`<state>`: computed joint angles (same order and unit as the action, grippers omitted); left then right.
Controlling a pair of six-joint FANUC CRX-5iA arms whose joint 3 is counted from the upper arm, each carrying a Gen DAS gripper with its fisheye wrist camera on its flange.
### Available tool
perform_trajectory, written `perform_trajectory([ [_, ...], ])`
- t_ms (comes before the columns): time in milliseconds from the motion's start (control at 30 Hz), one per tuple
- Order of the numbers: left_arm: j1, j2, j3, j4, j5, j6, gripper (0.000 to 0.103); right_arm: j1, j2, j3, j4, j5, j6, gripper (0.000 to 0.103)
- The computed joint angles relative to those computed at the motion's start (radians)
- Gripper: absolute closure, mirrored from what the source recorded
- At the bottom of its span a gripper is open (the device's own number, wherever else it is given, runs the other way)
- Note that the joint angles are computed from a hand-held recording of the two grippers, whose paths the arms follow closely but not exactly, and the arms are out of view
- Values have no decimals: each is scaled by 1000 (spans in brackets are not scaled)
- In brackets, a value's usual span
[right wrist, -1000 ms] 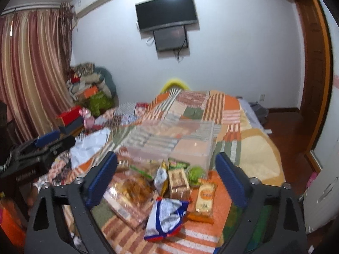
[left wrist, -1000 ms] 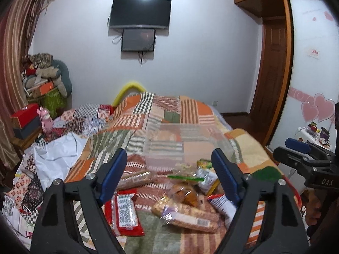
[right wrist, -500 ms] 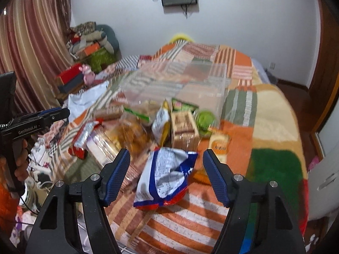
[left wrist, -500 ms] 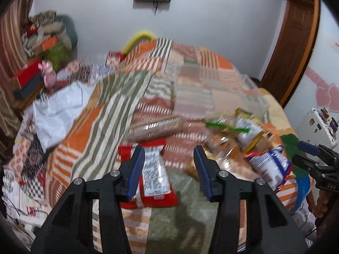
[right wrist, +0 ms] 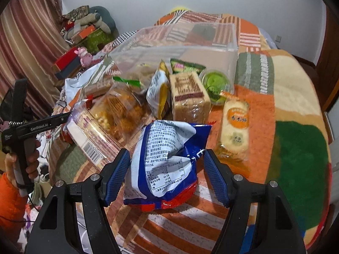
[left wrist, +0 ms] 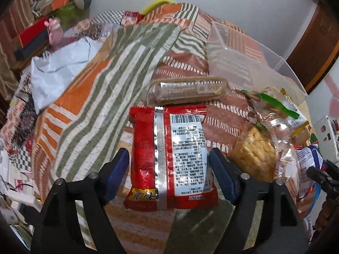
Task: Organize snacks
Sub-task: 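Grasp the red snack packet with the left tool while the right tool grasps the blue-and-white chip bag, then carry both packets into the clear box and open both tools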
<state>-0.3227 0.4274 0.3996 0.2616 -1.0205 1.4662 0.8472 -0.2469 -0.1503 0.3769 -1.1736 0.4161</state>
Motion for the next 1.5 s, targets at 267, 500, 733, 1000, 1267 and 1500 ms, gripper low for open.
perform_trajectory([
  [267, -9, 49, 36, -8, -16, 9, 20, -22, -4, -6, -48, 30, 13, 42],
  [500, -18, 28, 13, -12, 15, -17, 38, -9, -35, -29, -22, 36, -7, 51],
  [733, -24, -24, -30, 13, 51, -60, 38, 26, -72, -48, 56, 32, -57, 54],
  [1000, -41, -76, -29, 49, 112, -105, 38, 29, -82, -54, 169, 51, -117, 54],
  [1267, -77, -55, 57, 83, 168, -145, 38, -11, -59, -33, 275, 96, -121, 54],
  [1500, -100, 27, 206, 95, 144, -148, 38, -69, -27, -11, 331, 149, -104, 54],
])
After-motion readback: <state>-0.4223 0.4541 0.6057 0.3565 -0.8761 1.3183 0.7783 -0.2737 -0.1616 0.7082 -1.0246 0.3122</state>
